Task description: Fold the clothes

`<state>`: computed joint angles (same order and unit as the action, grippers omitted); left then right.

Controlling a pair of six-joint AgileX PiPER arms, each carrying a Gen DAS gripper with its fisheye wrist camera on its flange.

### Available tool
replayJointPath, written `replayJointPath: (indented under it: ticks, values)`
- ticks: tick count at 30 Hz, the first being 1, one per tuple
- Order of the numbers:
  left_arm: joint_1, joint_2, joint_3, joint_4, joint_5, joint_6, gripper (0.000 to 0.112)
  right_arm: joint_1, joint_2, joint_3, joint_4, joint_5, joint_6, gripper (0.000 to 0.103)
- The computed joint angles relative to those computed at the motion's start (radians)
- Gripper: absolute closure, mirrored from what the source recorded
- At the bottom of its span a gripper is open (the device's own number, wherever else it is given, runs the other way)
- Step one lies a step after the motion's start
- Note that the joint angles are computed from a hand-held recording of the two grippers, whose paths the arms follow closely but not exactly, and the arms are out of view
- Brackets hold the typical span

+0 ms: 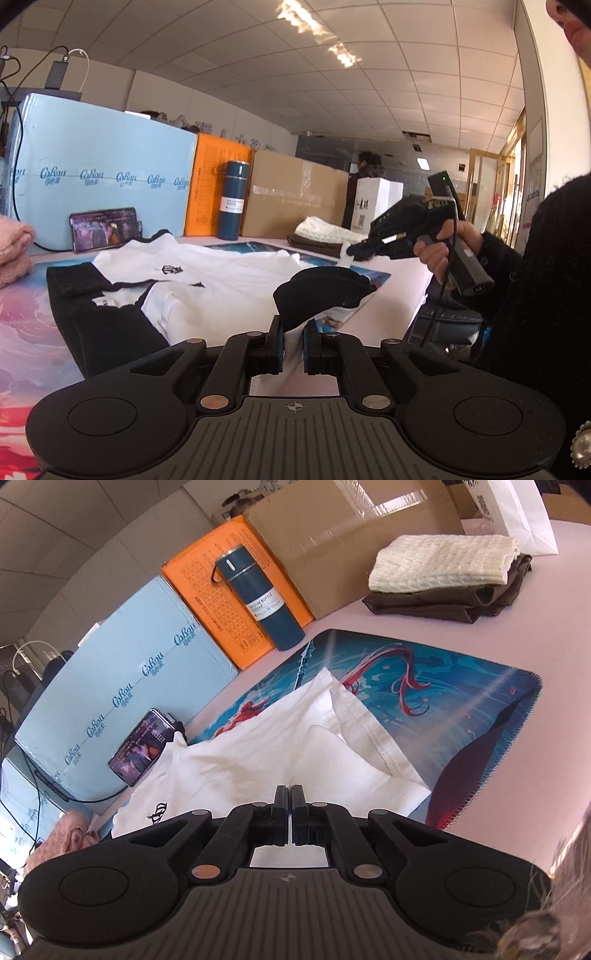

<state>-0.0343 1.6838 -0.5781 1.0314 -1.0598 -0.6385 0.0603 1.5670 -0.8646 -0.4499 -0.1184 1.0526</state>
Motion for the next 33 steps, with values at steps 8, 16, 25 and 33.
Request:
replayJointPath:
  ticks: [8,16,25,33]
  values:
    - [-0.011,-0.082,0.004,0.038,0.035,-0.082,0.104,-0.078,-0.236,0.278,-0.349,-0.104,0.203,0.101]
    - [-0.064,-0.179,0.067,0.108,0.273,-0.262,0.096,-0.135,-0.278,0.373,-0.751,-0.080,0.409,0.098]
    - [-0.121,-0.218,0.124,-0.470,0.135,-0.051,0.043,-0.341,-0.187,0.235,-0.460,-0.385,0.017,0.038]
    - [-0.293,-0.045,-0.182,-1.270,0.555,0.382,0.043,-0.294,0.317,-0.403,-0.927,-0.237,0.579,0.038]
